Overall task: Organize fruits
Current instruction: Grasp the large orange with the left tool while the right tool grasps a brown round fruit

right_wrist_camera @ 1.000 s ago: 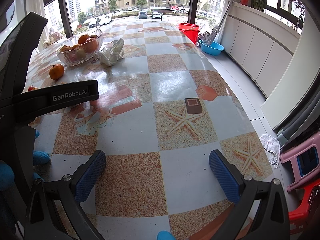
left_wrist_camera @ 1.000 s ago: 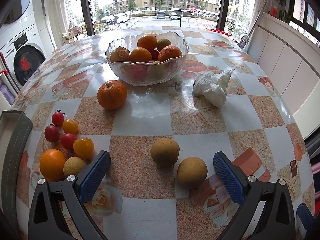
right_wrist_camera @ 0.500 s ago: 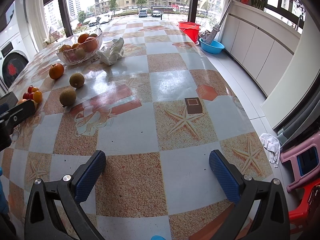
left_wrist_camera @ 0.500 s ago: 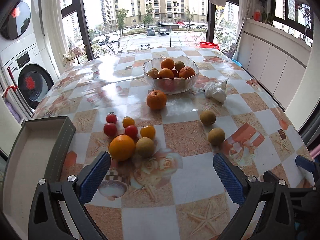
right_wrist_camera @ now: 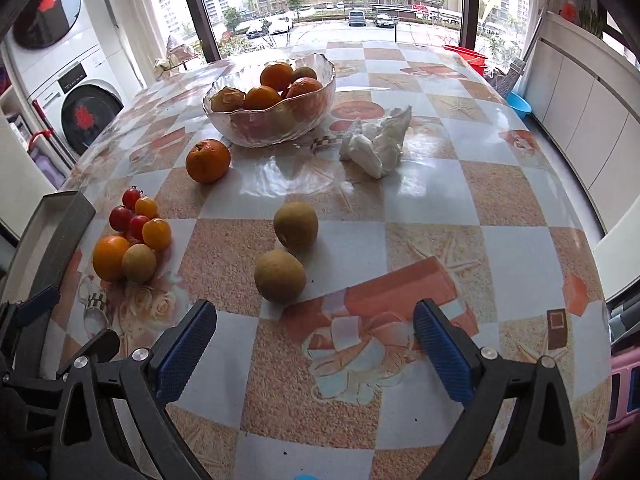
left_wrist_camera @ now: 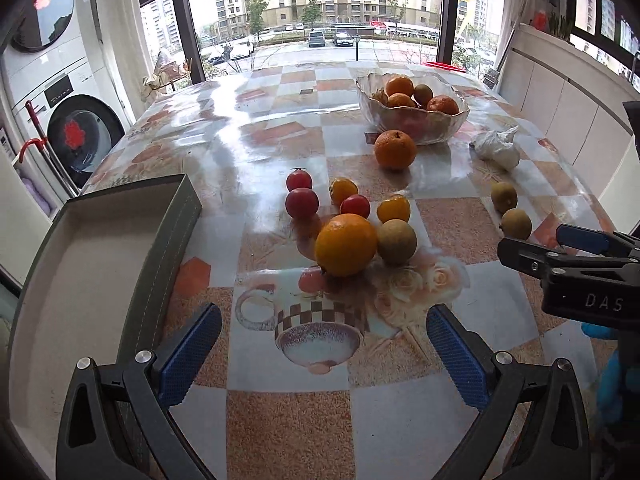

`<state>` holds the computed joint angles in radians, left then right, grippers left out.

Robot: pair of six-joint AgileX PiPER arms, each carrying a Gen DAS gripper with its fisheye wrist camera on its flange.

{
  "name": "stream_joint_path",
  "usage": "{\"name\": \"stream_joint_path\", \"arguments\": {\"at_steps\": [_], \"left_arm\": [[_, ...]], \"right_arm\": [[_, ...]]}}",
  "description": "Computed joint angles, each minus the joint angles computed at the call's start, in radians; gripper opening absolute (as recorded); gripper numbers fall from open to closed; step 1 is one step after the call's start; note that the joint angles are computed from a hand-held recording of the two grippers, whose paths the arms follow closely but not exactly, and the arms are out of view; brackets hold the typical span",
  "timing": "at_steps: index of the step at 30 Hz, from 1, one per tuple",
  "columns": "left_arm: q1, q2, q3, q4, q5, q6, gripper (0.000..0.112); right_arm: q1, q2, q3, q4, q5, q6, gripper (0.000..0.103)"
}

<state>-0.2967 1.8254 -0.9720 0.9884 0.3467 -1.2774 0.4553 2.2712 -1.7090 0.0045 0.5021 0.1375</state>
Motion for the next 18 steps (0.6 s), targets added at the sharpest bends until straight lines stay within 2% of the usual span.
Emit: {"name": "stream_joint_path", "arguments": {"at_steps": [1, 2, 3, 4, 6, 8, 10, 12, 14, 15, 18], "left_arm": [[0.002, 0.000, -0.008, 0.005, -0.002, 0.003, 0.103], [0.005, 0.004, -0.018, 0.006, -0.004, 0.009, 0.103], [0.010, 0.014, -0.038, -0.022, -0.001, 0.040, 0.103], [0.017, 0.024, -0.054, -0.054, -0.002, 0.075, 0.101], [0.034, 0.046, -0.088, -0.144, -0.005, 0.168, 0.082], [0.054, 0.071, -0.118, -0.249, -0.012, 0.266, 0.082], [0.060, 0.092, -0.134, -0.254, -0.017, 0.265, 0.081], [0.062, 0.110, -0.149, -0.283, -0.018, 0.298, 0.059], [0.069, 0.121, -0.156, -0.317, -0.033, 0.331, 0.051], [0.074, 0.122, -0.155, -0.347, -0.049, 0.361, 0.035], [0.080, 0.114, -0.152, -0.414, -0.059, 0.423, 0.035]], "right_arm": [[0.011, 0.010, -0.020, -0.031, 0.005, 0.016, 0.072], [0.018, 0.018, -0.036, -0.040, 0.009, 0.010, 0.059], [0.016, 0.016, -0.037, -0.009, 0.009, -0.021, 0.028], [0.004, 0.011, -0.028, 0.063, 0.005, -0.073, 0.028], [-0.022, -0.015, 0.024, 0.181, -0.020, -0.151, 0.028], [-0.045, -0.047, 0.087, 0.272, -0.044, -0.226, 0.028], [-0.063, -0.073, 0.133, 0.328, -0.049, -0.287, 0.028], [-0.075, -0.099, 0.182, 0.380, -0.059, -0.344, 0.028], [-0.085, -0.110, 0.205, 0.430, -0.057, -0.389, 0.028], [-0.089, -0.122, 0.222, 0.453, -0.058, -0.407, 0.028], [-0.095, -0.142, 0.254, 0.492, -0.056, -0.440, 0.028]]}}
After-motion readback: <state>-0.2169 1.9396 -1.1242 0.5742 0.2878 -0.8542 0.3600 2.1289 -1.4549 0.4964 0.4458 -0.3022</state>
